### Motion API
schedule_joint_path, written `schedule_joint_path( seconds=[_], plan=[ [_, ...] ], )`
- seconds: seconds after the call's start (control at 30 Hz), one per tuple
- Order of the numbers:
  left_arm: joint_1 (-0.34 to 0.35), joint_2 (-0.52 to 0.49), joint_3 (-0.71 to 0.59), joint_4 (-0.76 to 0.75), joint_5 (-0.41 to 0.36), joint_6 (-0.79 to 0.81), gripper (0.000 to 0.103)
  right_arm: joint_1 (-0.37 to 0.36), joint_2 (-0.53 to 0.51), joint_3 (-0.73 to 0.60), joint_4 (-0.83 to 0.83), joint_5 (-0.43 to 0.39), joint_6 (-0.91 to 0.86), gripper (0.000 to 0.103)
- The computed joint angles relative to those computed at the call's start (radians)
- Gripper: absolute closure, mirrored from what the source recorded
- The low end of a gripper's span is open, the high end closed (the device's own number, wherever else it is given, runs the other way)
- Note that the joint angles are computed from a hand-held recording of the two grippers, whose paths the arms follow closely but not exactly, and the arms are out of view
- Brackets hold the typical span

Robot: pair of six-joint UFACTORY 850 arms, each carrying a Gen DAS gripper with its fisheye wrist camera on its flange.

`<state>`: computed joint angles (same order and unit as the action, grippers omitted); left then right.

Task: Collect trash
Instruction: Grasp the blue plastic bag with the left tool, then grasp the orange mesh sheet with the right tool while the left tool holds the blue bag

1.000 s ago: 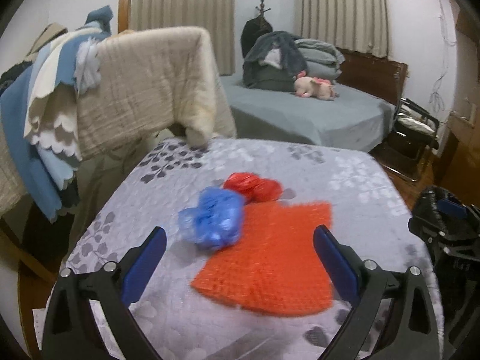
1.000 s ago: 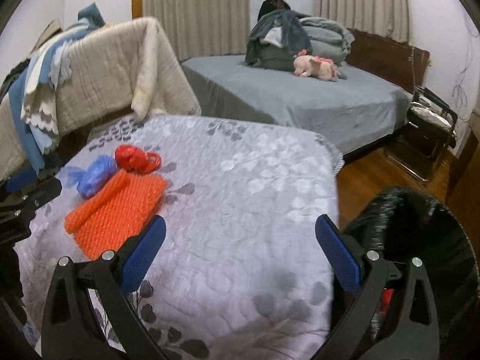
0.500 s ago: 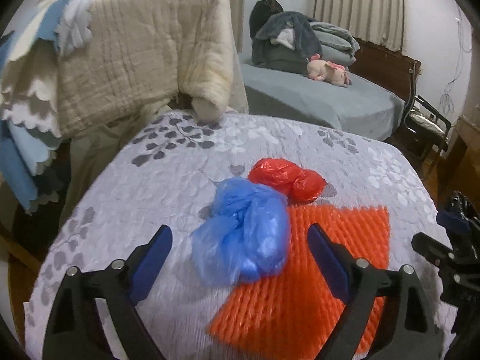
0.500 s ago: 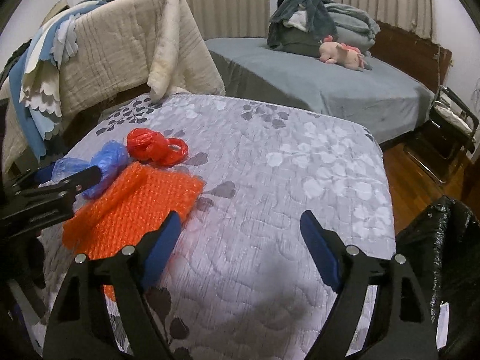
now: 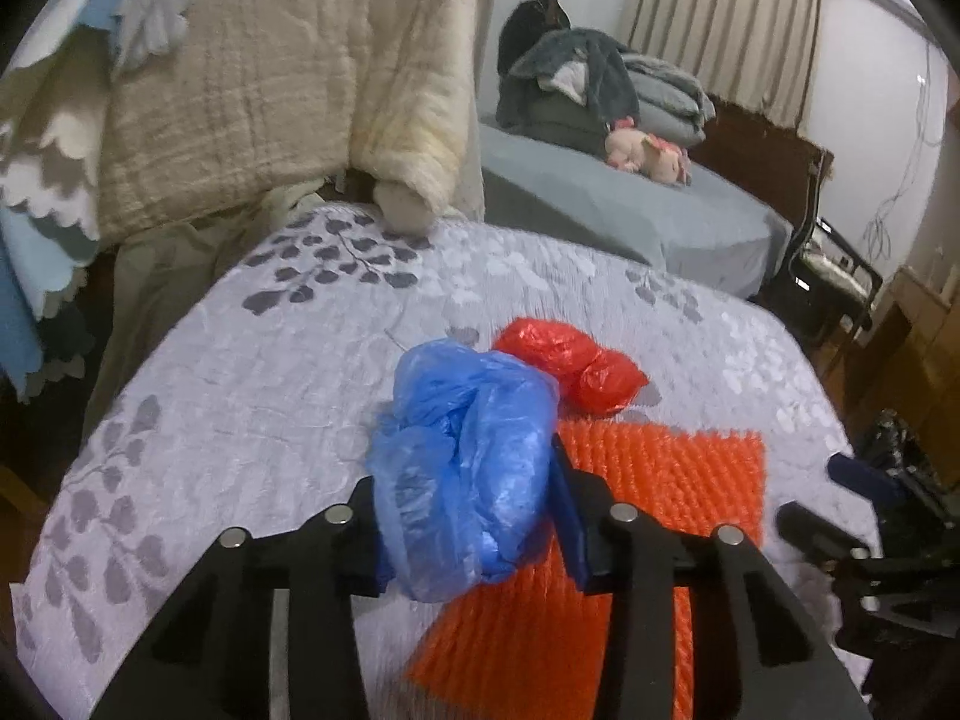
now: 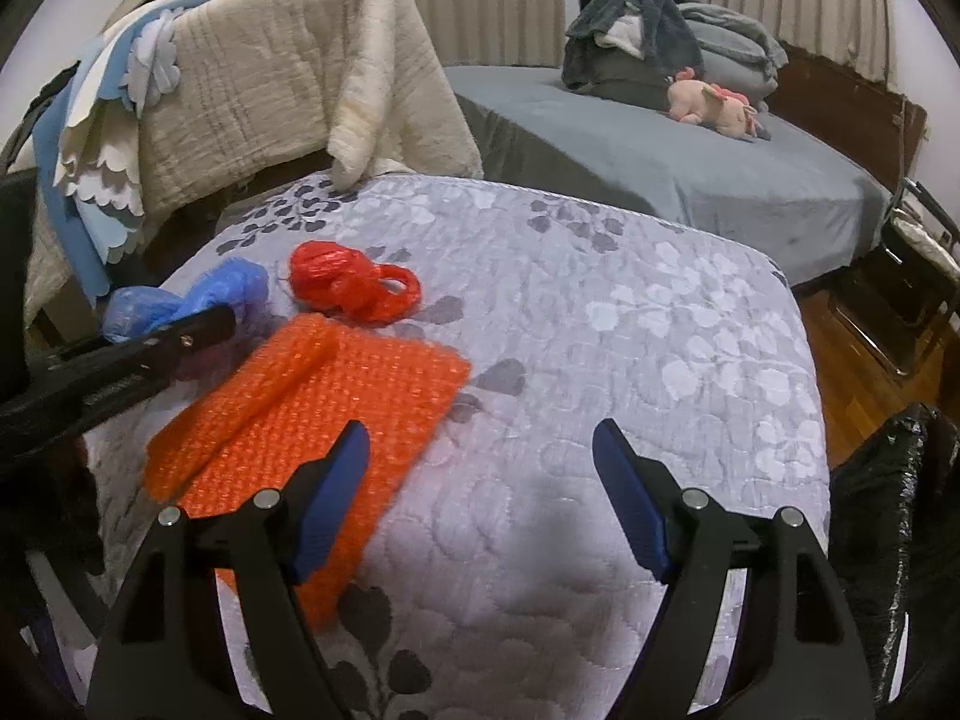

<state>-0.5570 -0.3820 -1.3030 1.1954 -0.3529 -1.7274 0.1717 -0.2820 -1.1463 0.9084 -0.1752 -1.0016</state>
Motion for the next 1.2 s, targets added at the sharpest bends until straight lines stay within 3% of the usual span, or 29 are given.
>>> schedule_joint_path(
  seconds=[0.3,0.5,0.6,0.67,0.8,1.2],
  plan=[
    [-0.034,0.079,0.088,0.01,-0.079,0.022,0.061,0.024,-0.009,0.004,-0.016,-0.02,0.016,0.028],
    [-0.04,0.097,0.117,-0.005,-0.084,0.025,0.062,0.047,-0.033,-0.003,-0.09,-0.042,0.079,0.039],
    [-0.041,0.102,0.123,0.006,-0.085,0.015,0.061,0.049,-0.043,-0.011,-0.052,-0.073,0.047,0.05],
    [-0.041,0.107,0.126,0.005,-0.085,0.011,0.061,0.046,-0.046,-0.019,-0.02,-0.108,0.011,0.07],
    [-0.047,0.113,0.126,-0.01,-0.09,0.019,0.061,0.045,-0.037,-0.02,0.001,-0.127,-0.031,0.092],
    [-0.092,0.119,0.09,-0.014,-0.128,0.038,0.061,-0.005,0.046,0.011,0.077,-0.138,-0.095,0.092]
  ],
)
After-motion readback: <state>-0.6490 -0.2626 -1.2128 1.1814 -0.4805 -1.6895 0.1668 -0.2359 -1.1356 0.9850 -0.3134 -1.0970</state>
